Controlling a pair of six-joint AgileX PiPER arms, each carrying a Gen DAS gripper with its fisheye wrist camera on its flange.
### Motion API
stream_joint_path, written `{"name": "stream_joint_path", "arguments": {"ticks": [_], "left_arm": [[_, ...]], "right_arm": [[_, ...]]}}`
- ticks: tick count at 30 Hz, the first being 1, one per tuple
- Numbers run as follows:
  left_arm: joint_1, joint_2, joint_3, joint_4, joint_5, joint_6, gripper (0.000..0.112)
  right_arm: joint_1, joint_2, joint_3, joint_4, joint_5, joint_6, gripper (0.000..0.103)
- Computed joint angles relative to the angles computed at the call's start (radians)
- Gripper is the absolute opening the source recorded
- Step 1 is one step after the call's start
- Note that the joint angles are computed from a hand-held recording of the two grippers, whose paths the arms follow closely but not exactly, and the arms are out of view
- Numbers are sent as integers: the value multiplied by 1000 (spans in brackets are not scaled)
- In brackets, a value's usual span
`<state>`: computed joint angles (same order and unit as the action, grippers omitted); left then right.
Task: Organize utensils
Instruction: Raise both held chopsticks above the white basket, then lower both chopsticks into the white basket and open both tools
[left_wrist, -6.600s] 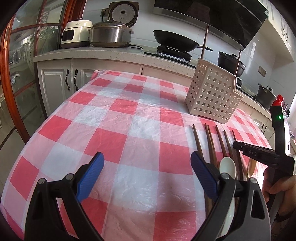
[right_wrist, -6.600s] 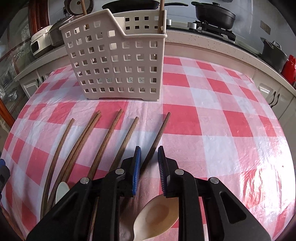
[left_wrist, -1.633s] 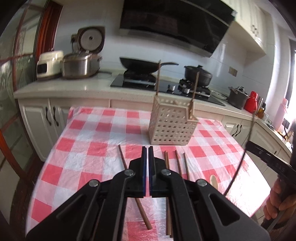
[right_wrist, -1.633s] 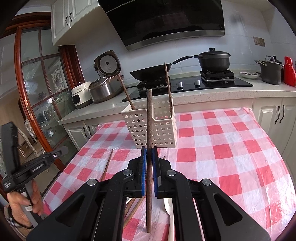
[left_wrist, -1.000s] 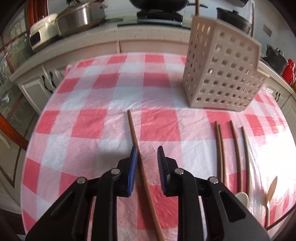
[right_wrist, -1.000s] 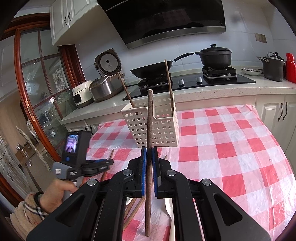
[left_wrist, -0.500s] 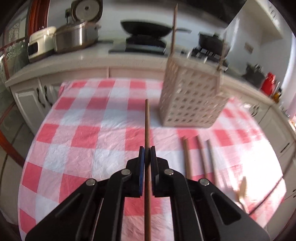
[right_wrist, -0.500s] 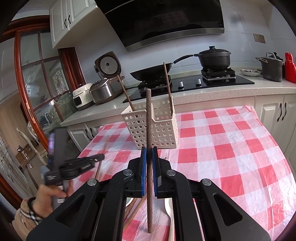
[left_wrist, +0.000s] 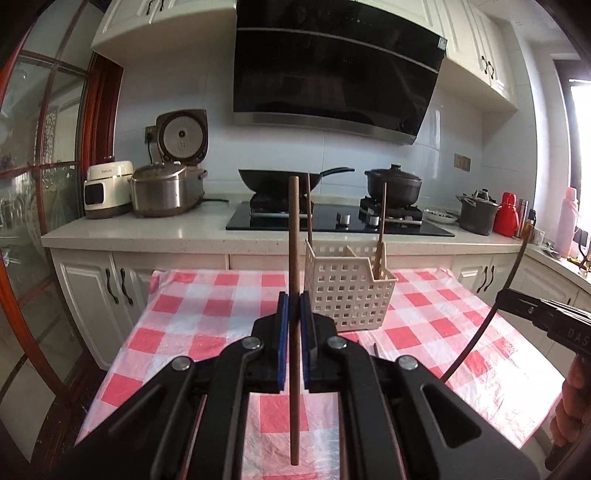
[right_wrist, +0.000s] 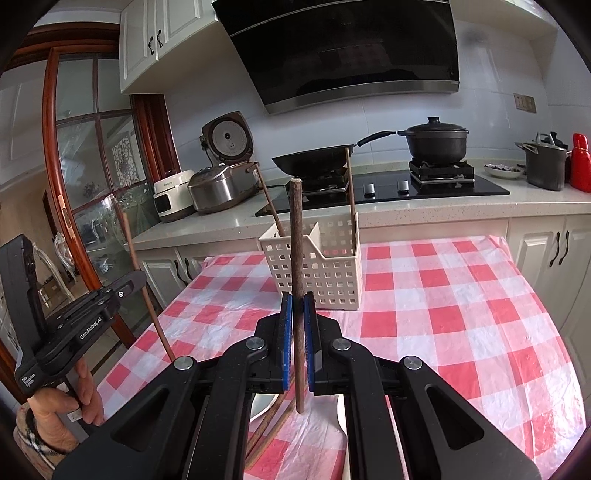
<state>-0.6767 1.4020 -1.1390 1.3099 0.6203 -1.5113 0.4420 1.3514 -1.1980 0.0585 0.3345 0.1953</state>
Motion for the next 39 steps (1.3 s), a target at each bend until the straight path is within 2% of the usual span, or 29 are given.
{"name": "stream_joint_path", "arguments": {"ticks": [6, 13, 19, 24, 30, 35, 39], "left_arm": [[-47, -42, 47, 178, 47, -152, 6], [-36, -14, -31, 188, 35, -101, 6], [2, 53, -155, 187, -6, -46, 6], [56, 143, -330, 101, -63, 54, 6], [119, 301, -627, -116, -110, 276, 6], [159, 479, -946, -346, -88, 519, 6], [176, 652, -1242, -485, -31, 683, 6]], "right_arm": [[17, -4, -15, -71, 6, 55, 7], [12, 38, -95, -135, 20, 83, 7], [-26, 128, -241, -89, 47, 2, 7], [-67, 229, -390, -45, 52, -59, 7], [-133, 380, -624, 60, 116, -121, 7], [-169, 514, -848, 98, 194, -117, 7], [-176, 629, -1032, 93, 256, -100, 7]]}}
